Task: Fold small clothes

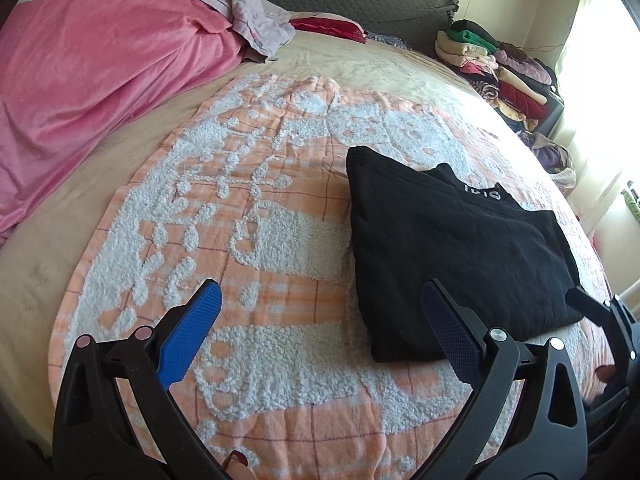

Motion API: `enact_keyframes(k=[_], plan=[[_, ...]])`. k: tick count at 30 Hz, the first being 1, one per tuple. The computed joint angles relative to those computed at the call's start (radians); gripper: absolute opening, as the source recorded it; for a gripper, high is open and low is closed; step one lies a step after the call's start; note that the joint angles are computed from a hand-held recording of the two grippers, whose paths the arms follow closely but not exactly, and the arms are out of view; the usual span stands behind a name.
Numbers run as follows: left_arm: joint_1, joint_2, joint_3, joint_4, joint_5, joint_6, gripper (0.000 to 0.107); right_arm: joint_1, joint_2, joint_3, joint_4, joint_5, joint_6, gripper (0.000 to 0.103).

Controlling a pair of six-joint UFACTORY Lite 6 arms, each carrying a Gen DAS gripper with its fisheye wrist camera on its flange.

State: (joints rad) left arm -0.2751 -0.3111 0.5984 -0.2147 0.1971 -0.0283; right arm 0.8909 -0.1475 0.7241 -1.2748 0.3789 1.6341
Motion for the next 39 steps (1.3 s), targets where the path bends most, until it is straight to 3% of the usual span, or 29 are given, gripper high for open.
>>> enact_keyframes(k=[10, 17, 23, 29, 39], plan=[[0.009, 0.166, 0.127, -0.085, -0.028, 0.102, 0.093, 0.027, 0.182, 0.065, -0.093, 0.014, 0.092, 0.098], [0.005, 0.303, 0.247, -0.054, -0.021, 0.091, 0.094, 0.049, 0.293, 0.109, -0.154, 0.06, 0.13, 0.098], [-0.017, 0.41, 0.357, 0.065, -0.01, -0.018, 0.094, 0.03, 0.369, 0.14, -0.189, 0.05, 0.142, 0.098], [-0.04, 0.528, 0.476, 0.15, 0.007, -0.109, 0.094, 0.029, 0.473, 0.207, -0.219, 0.112, 0.13, 0.098], [-0.039, 0.687, 0.645, 0.083, 0.045, -0.054, 0.093, 0.008, 0.61, 0.341, -0.214, 0.187, 0.091, 0.098]])
